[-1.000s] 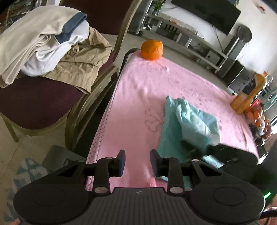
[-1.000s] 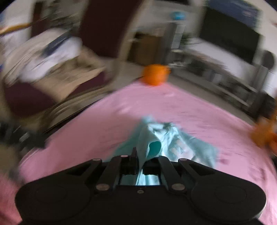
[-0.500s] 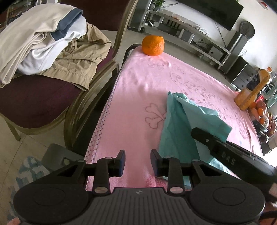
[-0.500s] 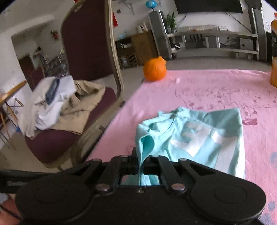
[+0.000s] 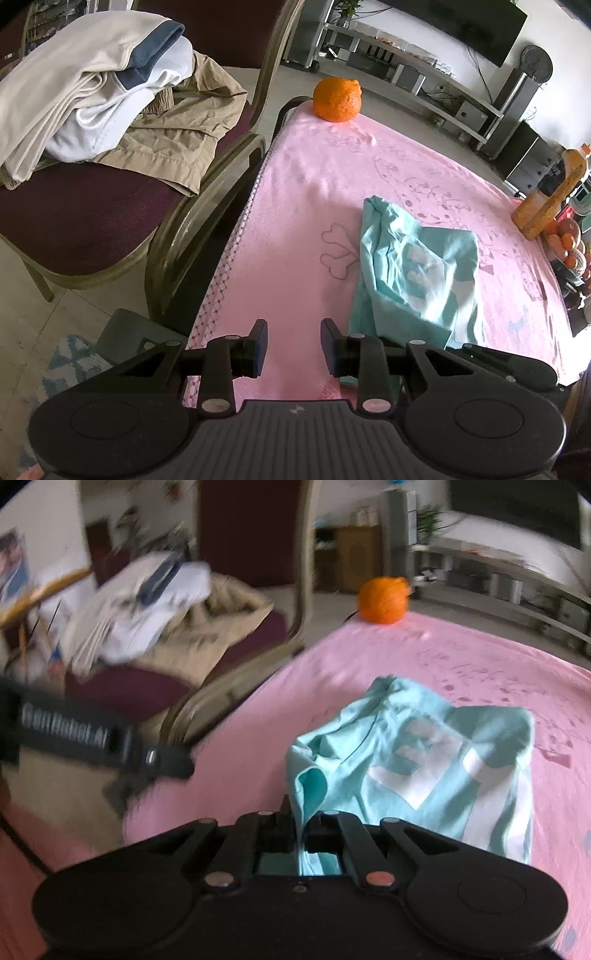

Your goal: Fold clothes

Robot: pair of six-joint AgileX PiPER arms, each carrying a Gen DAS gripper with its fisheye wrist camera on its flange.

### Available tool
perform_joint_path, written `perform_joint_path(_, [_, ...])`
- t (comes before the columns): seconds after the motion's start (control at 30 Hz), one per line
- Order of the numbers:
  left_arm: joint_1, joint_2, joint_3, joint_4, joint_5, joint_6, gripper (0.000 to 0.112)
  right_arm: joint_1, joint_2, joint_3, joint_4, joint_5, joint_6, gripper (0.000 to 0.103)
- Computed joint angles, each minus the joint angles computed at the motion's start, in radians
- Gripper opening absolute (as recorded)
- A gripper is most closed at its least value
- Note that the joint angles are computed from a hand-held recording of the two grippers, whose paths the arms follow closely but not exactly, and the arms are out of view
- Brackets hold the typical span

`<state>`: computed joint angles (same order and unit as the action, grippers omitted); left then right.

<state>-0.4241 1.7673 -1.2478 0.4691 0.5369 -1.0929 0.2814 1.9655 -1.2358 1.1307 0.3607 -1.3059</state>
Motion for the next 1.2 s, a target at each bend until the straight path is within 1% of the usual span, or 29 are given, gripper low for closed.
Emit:
perform_joint_path(0.03, [-0.001,-0.001,0.001,0.008,0.000,-0.009,0.029,-0.005,0.002,-0.008,-0.044,0.025,0.012,0.006])
perform_joint_path(0.07, [0.000,-0.004,0.005,0.015,-0.004,-0.020,0.029,-0.021,0.001,-0.023,-0.075,0.079,0.023,0.012])
perform_joint_path(0.1, [0.001,-0.007,0.009,0.023,-0.009,-0.031,0.029,-0.038,0.000,-0.040,-0.099,0.138,0.031,0.015])
perform_joint_path(0.13, [0.001,-0.011,0.015,0.030,-0.015,-0.042,0.029,-0.068,0.000,-0.066,-0.124,0.230,0.049,0.017])
perform_joint_path(0.2, [-0.005,-0.011,0.014,0.044,-0.023,-0.047,0.027,-0.145,-0.021,-0.104,-0.160,0.395,0.109,0.034])
perform_joint_path(0.23, [-0.008,-0.010,0.013,0.050,-0.027,-0.049,0.026,-0.184,-0.034,-0.110,-0.156,0.444,0.122,0.037])
perform_joint_path(0.3, [-0.017,0.007,-0.009,0.011,-0.044,0.027,0.024,-0.277,-0.064,-0.112,-0.139,0.517,0.163,0.046])
perform_joint_path(0.33, [-0.022,0.016,-0.021,-0.013,-0.053,0.071,0.024,-0.320,-0.075,-0.113,-0.138,0.531,0.190,0.048])
perform_joint_path(0.4, [-0.044,0.072,-0.096,-0.080,-0.031,0.215,0.022,-0.387,-0.091,-0.102,-0.144,0.509,0.233,0.047])
perform_joint_path(0.43, [-0.059,0.115,-0.155,-0.101,0.006,0.283,0.021,-0.400,-0.090,-0.100,-0.169,0.477,0.262,0.043])
perform_joint_path(0.47, [-0.079,0.162,-0.215,-0.088,0.053,0.312,0.019,-0.398,-0.079,-0.105,-0.204,0.444,0.296,0.030])
perform_joint_path(0.5, [-0.099,0.210,-0.279,-0.072,0.104,0.339,0.019,-0.394,-0.064,-0.112,-0.242,0.413,0.333,0.020])
perform_joint_path(0.53, [-0.119,0.260,-0.348,-0.060,0.158,0.371,0.022,-0.386,-0.046,-0.120,-0.268,0.400,0.350,0.020])
perform_joint_path(0.57, [-0.139,0.316,-0.421,-0.034,0.240,0.387,0.024,-0.375,-0.028,-0.121,-0.270,0.388,0.334,0.020])
perform_joint_path(0.6, [-0.160,0.377,-0.504,-0.010,0.332,0.406,0.021,-0.359,-0.015,-0.117,-0.275,0.366,0.308,0.020])
perform_joint_path(0.63, [-0.172,0.414,-0.546,0.004,0.394,0.425,0.021,-0.340,-0.009,-0.103,-0.287,0.331,0.281,0.020])
perform_joint_path(0.67, [-0.185,0.418,-0.549,0.022,0.418,0.429,0.021,-0.321,-0.005,-0.086,-0.299,0.293,0.255,0.020])
perform_joint_path(0.77, [-0.210,0.379,-0.469,0.087,0.402,0.390,0.027,-0.304,-0.018,-0.024,-0.347,0.234,0.152,0.021])
perform_joint_path(0.8, [-0.211,0.361,-0.440,0.096,0.384,0.365,0.026,-0.312,-0.035,-0.001,-0.348,0.228,0.120,0.021])
perform_joint_path(0.83, [-0.209,0.341,-0.412,0.099,0.364,0.337,0.025,-0.327,-0.044,0.000,-0.361,0.240,0.129,0.021])
perform_joint_path(0.87, [-0.206,0.312,-0.373,0.109,0.333,0.296,0.020,-0.341,-0.052,-0.008,-0.392,0.260,0.163,0.021])
perform_joint_path(0.9, [-0.206,0.271,-0.319,0.135,0.277,0.241,0.017,-0.360,-0.056,-0.019,-0.411,0.282,0.200,0.021])
perform_joint_path(0.97, [-0.207,0.212,-0.240,0.179,0.152,0.180,0.016,-0.403,-0.074,-0.017,-0.352,0.314,0.180,0.021])
perform_joint_path(1.0, [-0.208,0.209,-0.240,0.168,0.105,0.193,0.017,-0.422,-0.076,-0.017,-0.296,0.331,0.148,0.020])
perform_joint_path(1.03, [-0.214,0.224,-0.262,0.139,0.086,0.223,0.017,-0.421,-0.064,-0.027,-0.262,0.339,0.142,0.020])
perform_joint_path(1.1, [-0.223,0.303,-0.373,0.033,0.122,0.351,0.022,-0.413,-0.032,-0.053,-0.206,0.354,0.146,0.018])
perform_joint_path(1.13, [-0.226,0.347,-0.436,-0.015,0.167,0.416,0.022,-0.408,-0.016,-0.065,-0.178,0.361,0.147,0.018])
perform_joint_path(1.17, [-0.234,0.391,-0.503,-0.048,0.230,0.468,0.021,-0.403,0.000,-0.084,-0.163,0.372,0.162,0.018])
perform_joint_path(1.2, [-0.242,0.423,-0.545,-0.062,0.282,0.507,0.021,-0.389,0.021,-0.096,-0.188,0.361,0.186,0.018])
